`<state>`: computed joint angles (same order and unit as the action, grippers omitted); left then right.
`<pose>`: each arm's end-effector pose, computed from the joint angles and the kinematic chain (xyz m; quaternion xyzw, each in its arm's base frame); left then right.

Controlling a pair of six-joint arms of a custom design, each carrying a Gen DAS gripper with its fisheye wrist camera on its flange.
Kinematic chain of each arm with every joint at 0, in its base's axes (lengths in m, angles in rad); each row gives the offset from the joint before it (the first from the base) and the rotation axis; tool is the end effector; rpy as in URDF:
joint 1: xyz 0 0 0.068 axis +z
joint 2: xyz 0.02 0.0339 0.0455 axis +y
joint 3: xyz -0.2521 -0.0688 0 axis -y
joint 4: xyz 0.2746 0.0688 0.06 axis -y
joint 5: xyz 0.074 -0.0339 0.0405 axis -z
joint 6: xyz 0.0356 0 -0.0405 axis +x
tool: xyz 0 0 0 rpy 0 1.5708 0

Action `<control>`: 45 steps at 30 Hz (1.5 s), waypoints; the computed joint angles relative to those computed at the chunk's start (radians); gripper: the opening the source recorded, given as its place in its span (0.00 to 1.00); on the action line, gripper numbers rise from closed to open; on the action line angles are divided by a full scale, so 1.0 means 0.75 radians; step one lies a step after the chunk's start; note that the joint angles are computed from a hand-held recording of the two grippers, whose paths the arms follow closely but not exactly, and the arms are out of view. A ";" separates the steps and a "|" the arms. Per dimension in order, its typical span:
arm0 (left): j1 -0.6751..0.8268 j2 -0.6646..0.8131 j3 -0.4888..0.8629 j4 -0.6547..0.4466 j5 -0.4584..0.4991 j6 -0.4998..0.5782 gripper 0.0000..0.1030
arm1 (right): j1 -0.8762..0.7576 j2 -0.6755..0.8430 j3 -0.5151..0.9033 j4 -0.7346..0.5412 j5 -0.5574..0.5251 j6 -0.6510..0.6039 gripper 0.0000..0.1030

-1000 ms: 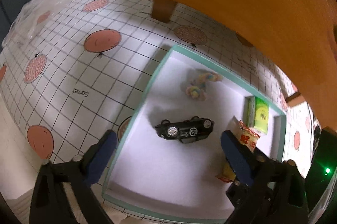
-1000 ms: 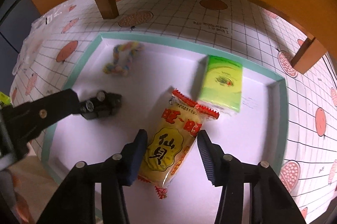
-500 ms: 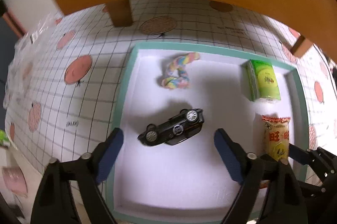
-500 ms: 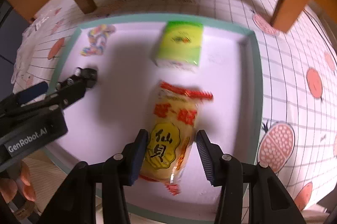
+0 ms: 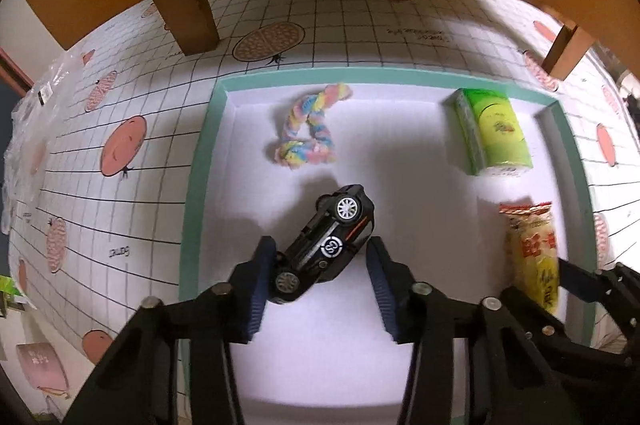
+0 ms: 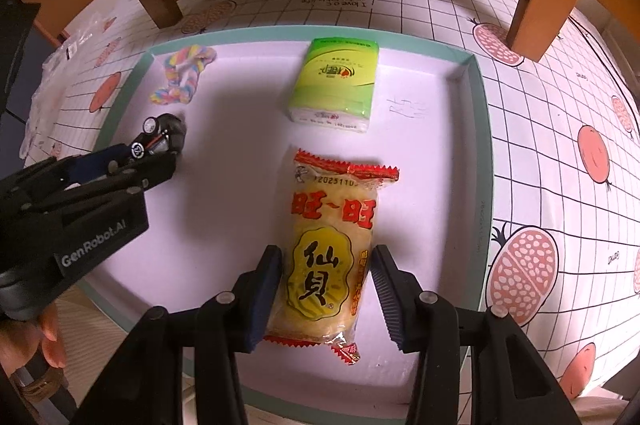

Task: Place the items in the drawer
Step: 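Grasp the black toy car with the left tool while the right tool grasps the rice cracker packet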

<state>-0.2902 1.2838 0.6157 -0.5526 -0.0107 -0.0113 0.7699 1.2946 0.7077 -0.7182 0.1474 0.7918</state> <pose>0.2291 -0.0680 0.1293 0.1359 0.9753 -0.0209 0.1730 0.1773 0.1646 0.1486 0.0206 0.9883 0.0411 0.1452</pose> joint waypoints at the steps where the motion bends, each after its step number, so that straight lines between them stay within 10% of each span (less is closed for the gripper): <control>1: 0.004 0.000 0.002 -0.005 0.016 0.001 0.37 | 0.002 0.003 0.001 0.001 0.002 0.001 0.48; 27: -0.048 -0.118 -0.035 -0.236 0.196 -0.009 0.26 | 0.090 -0.015 -0.010 -0.043 0.037 0.099 0.48; 45: 0.003 -0.050 -0.025 -0.046 0.235 -0.048 0.48 | 0.094 -0.026 -0.007 -0.063 0.043 0.103 0.48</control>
